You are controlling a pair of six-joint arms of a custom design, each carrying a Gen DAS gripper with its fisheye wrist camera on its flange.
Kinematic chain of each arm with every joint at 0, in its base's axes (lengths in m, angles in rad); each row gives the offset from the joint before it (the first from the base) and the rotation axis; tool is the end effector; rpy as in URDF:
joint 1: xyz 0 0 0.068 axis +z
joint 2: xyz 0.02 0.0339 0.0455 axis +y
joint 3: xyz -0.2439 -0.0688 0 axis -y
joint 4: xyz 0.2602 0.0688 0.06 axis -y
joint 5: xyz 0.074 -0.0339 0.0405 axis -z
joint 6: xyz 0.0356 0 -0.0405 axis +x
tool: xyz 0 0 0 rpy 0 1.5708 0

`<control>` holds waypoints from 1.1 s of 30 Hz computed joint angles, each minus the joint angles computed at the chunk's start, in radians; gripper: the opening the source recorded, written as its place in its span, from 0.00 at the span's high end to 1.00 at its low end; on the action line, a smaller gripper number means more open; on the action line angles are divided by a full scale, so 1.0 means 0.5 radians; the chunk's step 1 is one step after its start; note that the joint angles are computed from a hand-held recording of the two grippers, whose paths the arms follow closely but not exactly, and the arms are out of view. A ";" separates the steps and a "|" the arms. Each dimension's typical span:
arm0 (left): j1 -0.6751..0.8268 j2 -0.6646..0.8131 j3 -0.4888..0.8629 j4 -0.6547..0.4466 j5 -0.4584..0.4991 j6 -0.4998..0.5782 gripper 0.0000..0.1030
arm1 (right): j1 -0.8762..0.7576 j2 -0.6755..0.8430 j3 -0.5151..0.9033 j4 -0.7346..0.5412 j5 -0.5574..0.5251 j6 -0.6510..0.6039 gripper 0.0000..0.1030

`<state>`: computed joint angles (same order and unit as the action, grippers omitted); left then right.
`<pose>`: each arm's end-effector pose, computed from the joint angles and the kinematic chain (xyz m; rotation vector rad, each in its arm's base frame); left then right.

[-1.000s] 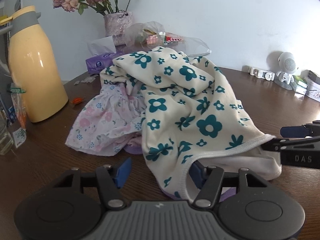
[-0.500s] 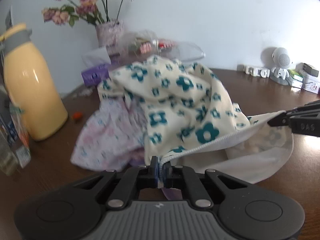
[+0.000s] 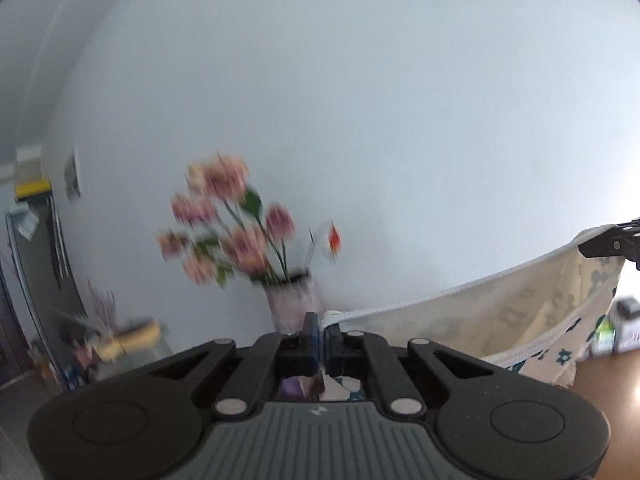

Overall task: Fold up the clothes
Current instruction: 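Lift the shirt hem high with both grippers, stretching it between them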

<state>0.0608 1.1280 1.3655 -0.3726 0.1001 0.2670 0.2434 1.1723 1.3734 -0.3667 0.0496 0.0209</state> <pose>0.2624 0.0124 0.4387 0.2498 1.6894 0.1588 0.2687 0.0649 0.4310 -0.1567 1.7315 0.1512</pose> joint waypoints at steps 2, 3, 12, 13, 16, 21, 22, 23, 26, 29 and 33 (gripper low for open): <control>0.029 -0.080 0.166 -0.090 0.033 -0.012 0.98 | 0.065 -0.107 0.135 -0.104 0.064 -0.011 0.99; 0.044 -0.124 0.247 -0.145 0.049 -0.018 0.98 | 0.104 -0.149 0.209 -0.158 0.103 -0.020 0.99; 0.858 -0.285 0.970 -0.550 0.855 -0.287 0.98 | 1.169 -0.369 0.747 -0.418 1.108 -0.360 0.99; 1.016 -0.269 1.046 -0.565 1.006 -0.351 0.98 | 1.361 -0.358 0.810 -0.404 1.285 -0.445 0.99; 1.321 -0.214 1.212 -0.605 1.294 -0.492 0.98 | 1.679 -0.284 0.981 -0.417 1.588 -0.572 0.99; 0.776 -0.151 1.087 -0.852 0.830 -0.175 0.98 | 1.352 -0.183 1.068 -0.866 1.300 -0.173 0.99; 0.575 -0.145 0.975 -0.843 0.636 -0.108 0.98 | 1.179 -0.182 1.003 -0.938 1.134 -0.067 0.99; 0.408 -0.126 0.865 -0.818 0.474 -0.060 0.98 | 0.983 -0.212 0.856 -0.941 0.947 0.015 0.99; 0.013 -0.035 0.493 -0.630 0.106 -0.004 0.98 | 0.550 -0.248 0.409 -0.863 0.535 0.170 0.99; -0.237 0.119 0.122 -0.333 -0.095 -0.023 0.98 | 0.232 -0.190 0.077 -0.717 0.279 0.192 0.99; -0.285 0.358 -0.019 -0.120 -0.031 -0.033 0.98 | 0.006 -0.107 -0.198 -0.497 0.120 0.156 0.99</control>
